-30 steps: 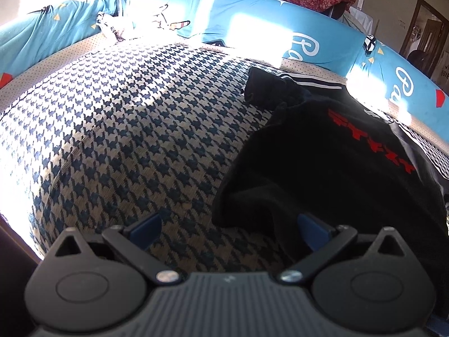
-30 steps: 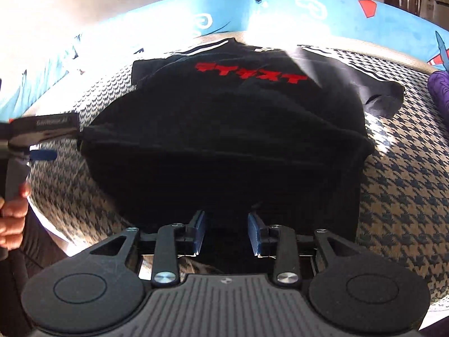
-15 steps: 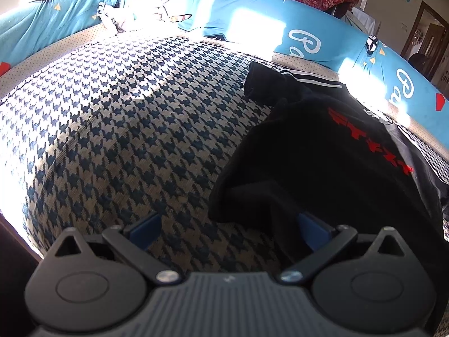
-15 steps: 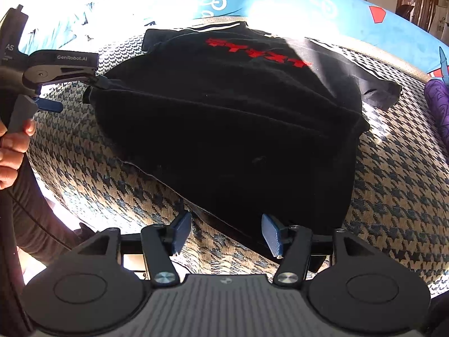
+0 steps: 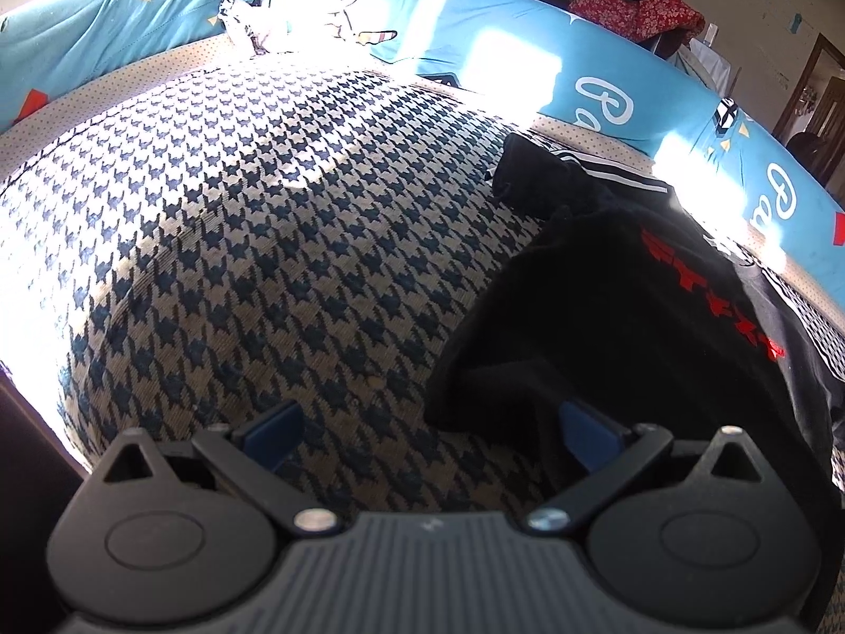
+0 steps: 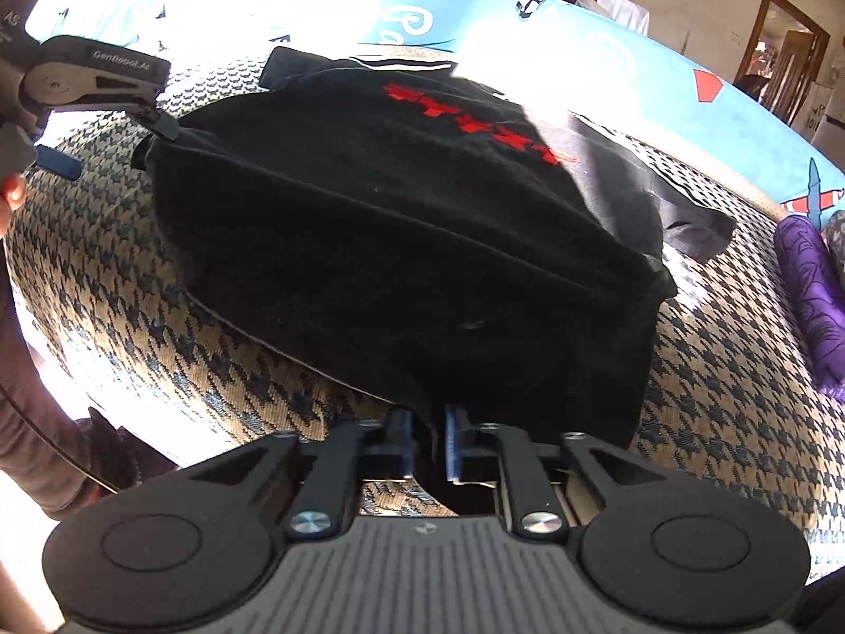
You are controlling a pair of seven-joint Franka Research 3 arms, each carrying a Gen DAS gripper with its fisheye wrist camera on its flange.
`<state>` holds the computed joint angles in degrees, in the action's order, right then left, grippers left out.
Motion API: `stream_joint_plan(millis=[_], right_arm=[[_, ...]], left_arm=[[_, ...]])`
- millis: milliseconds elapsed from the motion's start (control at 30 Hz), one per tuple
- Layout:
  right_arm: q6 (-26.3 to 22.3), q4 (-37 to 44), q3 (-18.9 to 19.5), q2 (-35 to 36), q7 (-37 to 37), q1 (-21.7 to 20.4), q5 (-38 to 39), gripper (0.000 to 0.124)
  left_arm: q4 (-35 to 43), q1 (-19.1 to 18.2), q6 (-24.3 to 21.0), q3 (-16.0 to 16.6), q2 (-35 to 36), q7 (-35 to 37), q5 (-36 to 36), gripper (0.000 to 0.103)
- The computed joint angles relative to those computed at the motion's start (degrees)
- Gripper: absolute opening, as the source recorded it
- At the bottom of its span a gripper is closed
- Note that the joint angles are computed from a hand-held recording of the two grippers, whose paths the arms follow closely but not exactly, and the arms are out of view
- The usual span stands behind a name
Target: Fold clothes
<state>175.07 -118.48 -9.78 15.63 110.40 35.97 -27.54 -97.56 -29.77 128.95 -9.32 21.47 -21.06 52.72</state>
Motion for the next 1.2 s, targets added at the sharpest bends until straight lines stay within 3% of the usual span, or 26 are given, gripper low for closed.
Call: stream_joint_plan(millis=[67, 300, 367, 500, 600, 700, 800, 933, 1033, 1200], right_arm=[[-1.48, -0.39, 2.13, -0.92, -1.15, -2.06, 3.38, 0.004], [-3.58, -1.58, 3.4, -2.91, 1.35, -3.47, 3.08, 0.005], [-3.39, -1.6, 3.49, -3.14, 2.91, -3.63, 1.86, 0.011], [0.83, -2.28, -0.28, -3.9, 10.8, -0.91, -6.17, 0.027], [4.41, -2.92, 2.6, -4.16, 7.18, -3.26, -3.87, 0.027], [6.69, -2.53, 3.05, -3.56, 2.96, -2.66, -1.57, 0.027], [7.71, -1.63, 7.29, -2.62, -3.38, -5.15, 2.59, 0.028], [7.49, -0.14, 9.39, -1.56, -7.51, -5.76, 6.74, 0.028], [5.89, 1.01, 16.34, -0.74, -14.0, -10.92, 12.22, 0.029], [5.23, 3.86, 21.54, 1.89, -22.44, -13.55, 16.98, 0.029]], left_arm=[[-0.54, -0.08, -0.32, 0.13, -0.5, -0.96, 0.16, 0.103], [-1.55, 0.34, -0.94, -0.16, -1.55, -3.47, 0.4, 0.103], [-1.81, 0.47, -0.89, -0.19, -1.89, -4.05, 0.71, 0.103], [-0.29, 1.07, -3.21, -0.61, -1.14, -1.44, -1.49, 0.103], [-1.09, 1.53, -1.6, -0.43, -1.39, -2.24, -1.9, 0.103], [-0.78, 1.81, -0.92, -0.36, -1.0, -1.63, -2.22, 0.103], [0.04, 1.99, -0.46, -0.25, -0.26, -0.1, -2.75, 0.103], [0.04, 2.04, 0.95, 0.07, -0.01, 0.92, -2.91, 0.103], [0.83, 1.92, -0.12, 0.24, 0.08, 1.89, -3.43, 0.103], [3.4, 1.37, -3.67, 0.71, 0.57, 4.07, -2.76, 0.103]])
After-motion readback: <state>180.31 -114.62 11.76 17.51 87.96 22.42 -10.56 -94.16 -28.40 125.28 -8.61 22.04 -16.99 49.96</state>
